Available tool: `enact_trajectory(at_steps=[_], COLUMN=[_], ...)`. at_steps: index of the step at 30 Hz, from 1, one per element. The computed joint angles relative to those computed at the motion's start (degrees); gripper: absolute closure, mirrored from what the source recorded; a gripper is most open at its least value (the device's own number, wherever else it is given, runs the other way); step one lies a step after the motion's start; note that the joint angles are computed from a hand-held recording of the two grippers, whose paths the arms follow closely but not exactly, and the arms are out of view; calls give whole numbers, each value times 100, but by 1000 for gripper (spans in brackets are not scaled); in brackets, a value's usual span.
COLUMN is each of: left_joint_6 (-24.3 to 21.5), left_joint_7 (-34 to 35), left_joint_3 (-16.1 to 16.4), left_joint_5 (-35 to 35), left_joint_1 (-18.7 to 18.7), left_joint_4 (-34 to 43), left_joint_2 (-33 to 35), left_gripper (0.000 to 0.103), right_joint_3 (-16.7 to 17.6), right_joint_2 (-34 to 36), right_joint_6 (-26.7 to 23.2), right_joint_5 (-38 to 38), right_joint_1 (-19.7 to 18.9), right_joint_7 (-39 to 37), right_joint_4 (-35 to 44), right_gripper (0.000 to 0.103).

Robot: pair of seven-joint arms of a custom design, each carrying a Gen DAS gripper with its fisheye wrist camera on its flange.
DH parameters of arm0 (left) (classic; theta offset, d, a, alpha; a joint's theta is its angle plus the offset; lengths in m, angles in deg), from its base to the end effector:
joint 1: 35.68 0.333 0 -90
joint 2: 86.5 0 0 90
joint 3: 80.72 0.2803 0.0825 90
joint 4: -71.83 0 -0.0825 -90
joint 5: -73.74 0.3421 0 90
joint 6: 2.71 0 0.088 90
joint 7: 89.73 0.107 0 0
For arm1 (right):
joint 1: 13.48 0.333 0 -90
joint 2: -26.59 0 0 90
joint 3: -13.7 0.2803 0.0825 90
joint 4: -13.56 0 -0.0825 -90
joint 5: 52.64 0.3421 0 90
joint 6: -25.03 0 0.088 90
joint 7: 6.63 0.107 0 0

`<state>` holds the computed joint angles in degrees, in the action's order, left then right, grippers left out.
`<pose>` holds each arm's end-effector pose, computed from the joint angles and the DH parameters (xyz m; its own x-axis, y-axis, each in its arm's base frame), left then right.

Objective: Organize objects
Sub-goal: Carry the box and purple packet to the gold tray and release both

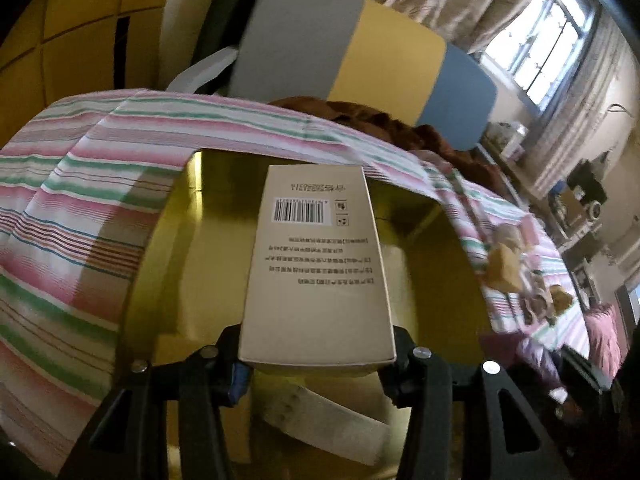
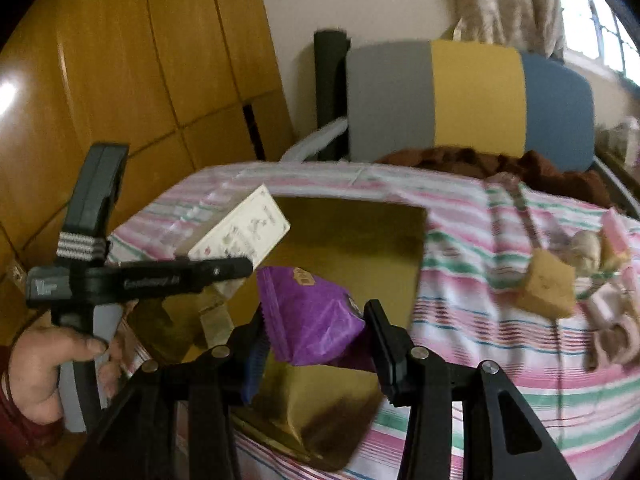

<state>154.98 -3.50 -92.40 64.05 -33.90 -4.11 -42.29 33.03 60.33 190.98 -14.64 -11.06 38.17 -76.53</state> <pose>0.7226 -0.0747 0.3506 0.0247 -0.9466 0.3215 -0.8026 -0.2105 -0.5581 0.6619 0.1756 0.3780 0.5011 -0.8464 -0.1803 -0.6305 -0.2145 -0.7459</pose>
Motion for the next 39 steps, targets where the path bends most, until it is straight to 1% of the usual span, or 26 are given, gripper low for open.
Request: enact_trajectory(at_steps=[2, 4, 5, 6, 7, 8, 10, 11, 12, 14, 16, 18, 19, 25, 27, 29, 30, 34, 37, 39], left_joint_6=[-233, -504, -696, -817, -890, -888, -602, -364, -186, 304, 663, 927, 1094, 1481, 1715, 1802, 1785, 1802, 1902, 1973], left_joint_7=[-154, -325, -531, -663, -788, -906, -946, -1016, -1112, -1384, -1600, -1718, -1828, -1919, -1974, -1799, -1750, -1764, -1742, -1812], left_joint_3=[142, 307, 475, 546, 593, 628, 552, 551, 588, 720, 811, 815, 878, 804, 848, 646, 636, 768, 738, 877], left_joint_5=[92, 259, 396, 482, 551, 606, 615, 613, 637, 728, 823, 881, 934, 1105, 1172, 1166, 1191, 1296, 1310, 1378], left_joint_1=[-65, -172, -274, -302, -315, -314, -210, -186, -193, -276, -350, -366, -437, -529, -639, -536, -571, -820, -878, -1047], left_joint_4=[452, 994, 1324, 1453, 1470, 1452, 1050, 725, 498, -89, -544, -866, -1098, -1689, -1984, -2103, -2139, -2335, -2452, -2528], left_joint_2=[257, 559, 740, 811, 814, 804, 590, 411, 276, -67, -338, -534, -668, -1003, -1153, -1195, -1214, -1336, -1402, -1465], left_gripper=[52, 51, 44, 41, 33, 26, 22, 22, 22, 22, 22, 22, 22, 21, 21, 21, 21, 21, 21, 21], right_joint_3=[-317, -409, -410, -474, -531, -484, -231, -57, 35, 348, 428, 402, 427, 406, 398, 313, 290, 116, -30, -96], right_joint_2=[208, 466, 569, 659, 690, 671, 558, 435, 368, 165, 77, -18, -94, -327, -400, -474, -509, -634, -696, -736], right_joint_6=[-257, -501, -641, -742, -799, -784, -650, -510, -422, -200, -109, -57, -60, 106, 96, 114, 107, 104, 102, 98], right_joint_5=[-315, -468, -508, -580, -643, -597, -376, -178, -52, 366, 611, 772, 884, 1408, 1600, 1735, 1820, 2092, 2213, 2312], right_joint_1=[301, 406, 406, 462, 509, 467, 263, 110, 39, -234, -315, -311, -342, -316, -328, -277, -279, -238, -203, -213], right_joint_7=[509, 905, 1036, 1243, 1435, 1516, 1350, 1148, 1022, 535, 247, 107, -9, -687, -885, -971, -1040, -1191, -1235, -1278], right_joint_4=[333, 719, 878, 1017, 1066, 1012, 776, 543, 428, 68, -72, -178, -268, -560, -633, -702, -734, -855, -924, -962], right_gripper=[57, 56, 53, 51, 47, 43, 38, 35, 35, 34, 33, 33, 33, 33, 33, 33, 33, 32, 32, 32])
